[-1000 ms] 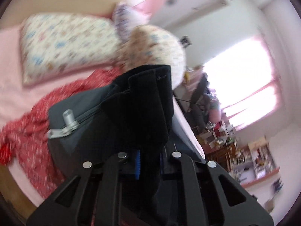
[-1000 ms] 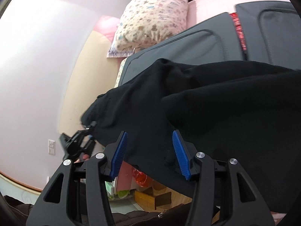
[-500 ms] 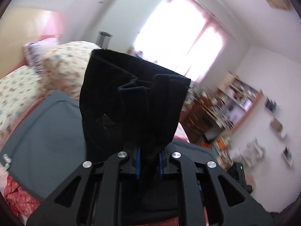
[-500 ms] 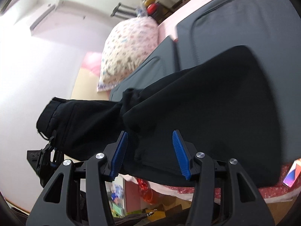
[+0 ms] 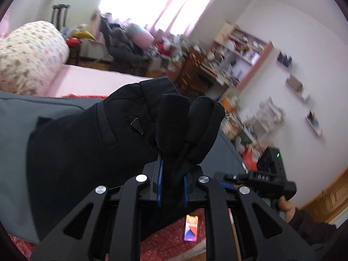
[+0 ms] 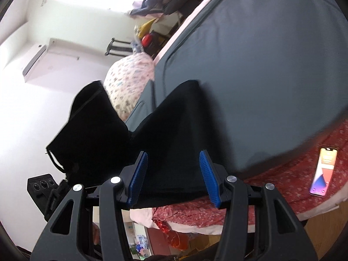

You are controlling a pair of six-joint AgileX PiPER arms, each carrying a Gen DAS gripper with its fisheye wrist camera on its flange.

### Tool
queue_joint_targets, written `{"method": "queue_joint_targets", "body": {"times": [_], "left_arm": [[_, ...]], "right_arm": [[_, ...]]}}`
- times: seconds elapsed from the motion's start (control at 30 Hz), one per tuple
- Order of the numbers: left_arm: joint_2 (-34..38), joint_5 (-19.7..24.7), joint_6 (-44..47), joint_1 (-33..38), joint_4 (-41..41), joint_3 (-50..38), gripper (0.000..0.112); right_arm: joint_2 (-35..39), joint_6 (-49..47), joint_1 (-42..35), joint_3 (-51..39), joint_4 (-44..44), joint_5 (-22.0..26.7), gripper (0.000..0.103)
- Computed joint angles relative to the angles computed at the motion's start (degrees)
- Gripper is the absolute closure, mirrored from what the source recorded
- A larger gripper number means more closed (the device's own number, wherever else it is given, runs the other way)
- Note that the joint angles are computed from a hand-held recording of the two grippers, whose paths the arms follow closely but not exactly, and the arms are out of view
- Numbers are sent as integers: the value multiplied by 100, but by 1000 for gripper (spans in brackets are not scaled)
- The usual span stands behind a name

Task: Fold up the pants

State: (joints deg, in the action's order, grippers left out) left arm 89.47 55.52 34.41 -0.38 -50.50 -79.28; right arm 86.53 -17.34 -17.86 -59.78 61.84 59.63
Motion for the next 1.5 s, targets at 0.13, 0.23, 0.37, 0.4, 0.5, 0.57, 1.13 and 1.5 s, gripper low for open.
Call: {"method": "queue_joint_targets", "body": {"times": [0.13, 0.23, 0.37, 0.4, 0.5, 0.57, 1.13, 1.5], "left_arm": [[253, -326, -310, -686, 442, -66, 99], [432, -568, -754, -1102, 930, -90, 99], [660, -753, -1163, -1457, 1448, -119, 98], [707, -824, -1325, -1617, 1751, -109, 98], [930, -840, -1909, -2082, 2855, -119, 95], [980, -911, -2193, -2304, 3393, -41, 93], [-336, -860, 1394, -865, 531, 1409, 11], [547, -52, 850, 1351, -450, 314, 11]], "right_arm": [[-64, -59, -434, 36, -148, 235, 51], [-74, -190, -722, 11, -214, 409, 51], [-136, -252, -849, -54, -320, 519, 51], [-118, -253, -857, -124, -343, 547, 51], [-45, -225, -759, -425, -367, 602, 51], [-29, -202, -635, -683, -395, 651, 51], [1386, 275, 1585, -2701, -597, 511, 51], [1472, 596, 1594, -1967, -1235, 93, 77]]}}
